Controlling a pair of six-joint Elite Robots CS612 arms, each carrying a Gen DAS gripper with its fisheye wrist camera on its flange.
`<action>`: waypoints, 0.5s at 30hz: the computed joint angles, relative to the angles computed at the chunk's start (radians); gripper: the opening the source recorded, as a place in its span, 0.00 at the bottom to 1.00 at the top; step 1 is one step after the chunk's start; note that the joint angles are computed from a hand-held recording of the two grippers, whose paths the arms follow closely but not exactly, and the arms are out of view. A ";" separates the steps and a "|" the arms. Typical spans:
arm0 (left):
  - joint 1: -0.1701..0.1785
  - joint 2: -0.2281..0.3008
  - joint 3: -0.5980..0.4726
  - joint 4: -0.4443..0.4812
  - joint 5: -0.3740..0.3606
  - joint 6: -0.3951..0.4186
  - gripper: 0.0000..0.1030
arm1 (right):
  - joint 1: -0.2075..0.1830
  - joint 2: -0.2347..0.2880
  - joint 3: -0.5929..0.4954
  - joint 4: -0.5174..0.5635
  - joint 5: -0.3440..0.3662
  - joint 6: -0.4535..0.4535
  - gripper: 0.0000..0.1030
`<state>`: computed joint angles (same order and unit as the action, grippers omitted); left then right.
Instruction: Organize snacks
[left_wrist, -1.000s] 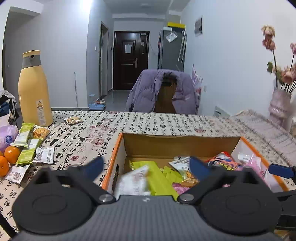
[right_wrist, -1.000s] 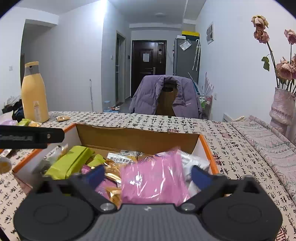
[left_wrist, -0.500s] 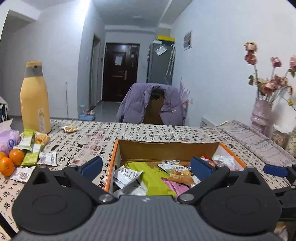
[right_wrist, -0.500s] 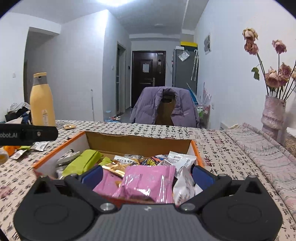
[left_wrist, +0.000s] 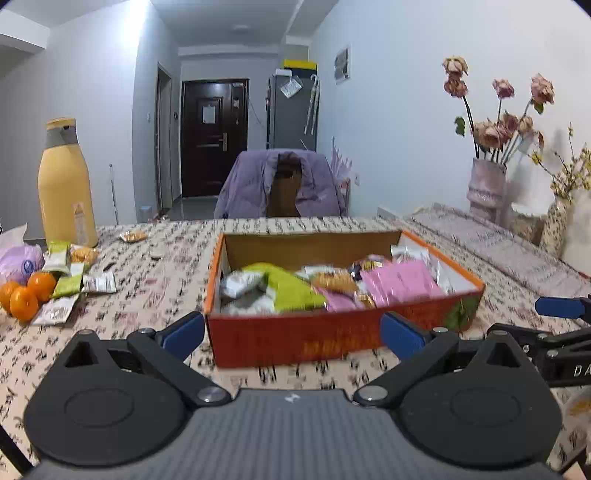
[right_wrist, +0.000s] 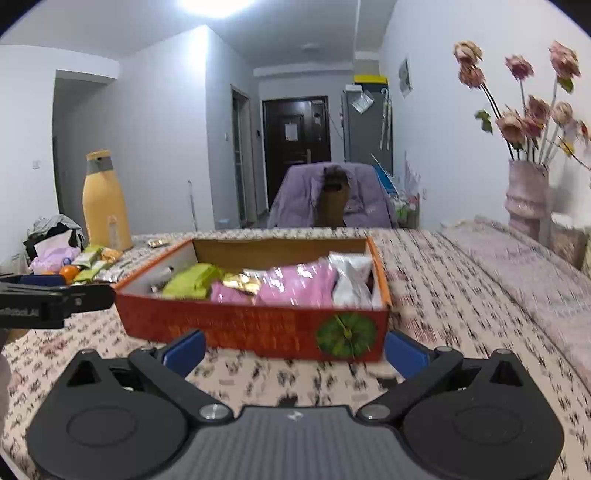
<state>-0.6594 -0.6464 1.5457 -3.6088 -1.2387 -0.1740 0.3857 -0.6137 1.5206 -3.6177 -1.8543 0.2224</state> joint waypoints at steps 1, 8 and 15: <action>-0.001 -0.002 0.009 0.002 0.001 -0.008 1.00 | 0.000 -0.002 0.010 0.000 -0.002 0.009 1.00; -0.002 -0.012 0.064 0.011 -0.025 -0.064 1.00 | 0.004 -0.011 0.056 0.019 0.006 0.063 1.00; -0.004 -0.011 0.085 0.018 -0.049 -0.081 1.00 | 0.007 -0.010 0.067 0.043 0.006 0.091 1.00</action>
